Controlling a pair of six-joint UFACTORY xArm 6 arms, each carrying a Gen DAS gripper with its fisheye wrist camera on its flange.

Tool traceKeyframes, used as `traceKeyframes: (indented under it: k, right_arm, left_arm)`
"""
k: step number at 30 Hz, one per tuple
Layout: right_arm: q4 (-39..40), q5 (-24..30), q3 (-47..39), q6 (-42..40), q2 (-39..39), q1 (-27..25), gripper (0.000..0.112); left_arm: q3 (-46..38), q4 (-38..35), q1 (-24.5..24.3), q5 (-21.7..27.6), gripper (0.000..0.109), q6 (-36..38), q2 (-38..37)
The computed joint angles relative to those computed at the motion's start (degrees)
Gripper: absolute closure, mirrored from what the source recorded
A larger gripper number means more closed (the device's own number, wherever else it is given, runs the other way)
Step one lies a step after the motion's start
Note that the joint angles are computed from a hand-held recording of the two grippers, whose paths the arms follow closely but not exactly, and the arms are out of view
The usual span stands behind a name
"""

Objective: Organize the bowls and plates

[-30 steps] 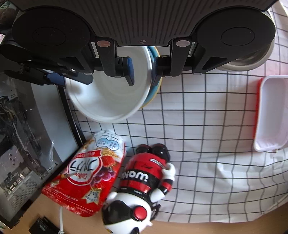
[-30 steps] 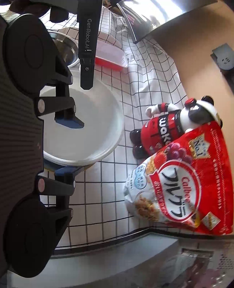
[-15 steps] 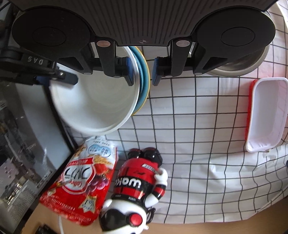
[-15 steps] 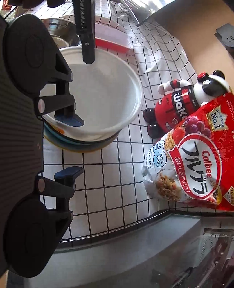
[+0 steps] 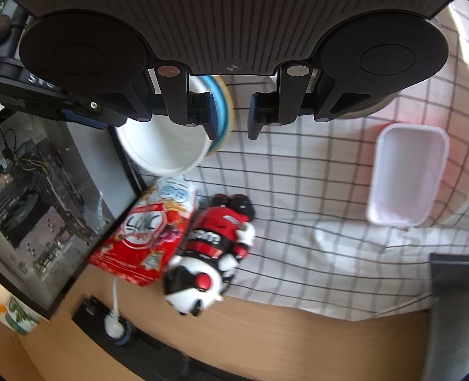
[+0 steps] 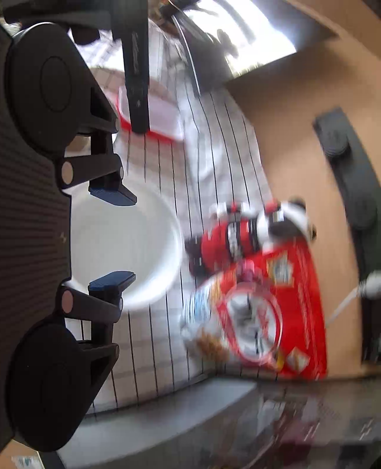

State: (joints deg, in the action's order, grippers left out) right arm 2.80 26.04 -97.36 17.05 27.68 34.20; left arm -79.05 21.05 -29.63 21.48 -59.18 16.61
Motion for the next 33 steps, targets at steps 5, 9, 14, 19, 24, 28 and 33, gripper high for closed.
traceKeyframes:
  k: [5, 9, 14, 19, 24, 28, 33]
  right_arm:
    - [2.03, -1.28, 2.01, -2.71, -0.85, 3.61, 0.06]
    - [3.85, -1.04, 3.52, -4.19, -1.47, 6.13, 0.059]
    - [2.17, 2.16, 2.86, -0.92, 0.41, 8.4, 0.058]
    - [-0.02, 7.4, -1.13, 3.47, 4.67, 9.71, 0.058]
    - [-3.05, 9.13, -4.2, 7.73, 8.03, 10.43, 0.058]
    - [-4.09, 8.95, -5.29, 11.39, 9.62, 10.15, 0.057]
    - [-4.76, 9.6, -7.54, 13.06, 11.78, 9.96, 0.057]
  left_arm:
    - [11.27, 5.5, 2.15, 0.61, 0.085, -5.71, -8.04]
    - [19.6, 6.59, 4.64, 1.32, 0.085, -8.82, -14.32]
    - [27.29, 2.04, 7.23, -4.21, 0.085, -6.38, -18.48]
    - [28.98, 4.15, 7.45, -2.11, 0.085, -9.77, -18.61]
    - [31.61, 1.93, 8.05, -2.55, 0.085, -8.17, -18.8]
    - [33.22, -5.83, 7.94, -7.05, 0.084, -3.22, -17.89]
    - [31.32, -6.94, 7.43, -6.39, 0.085, -1.15, -15.79]
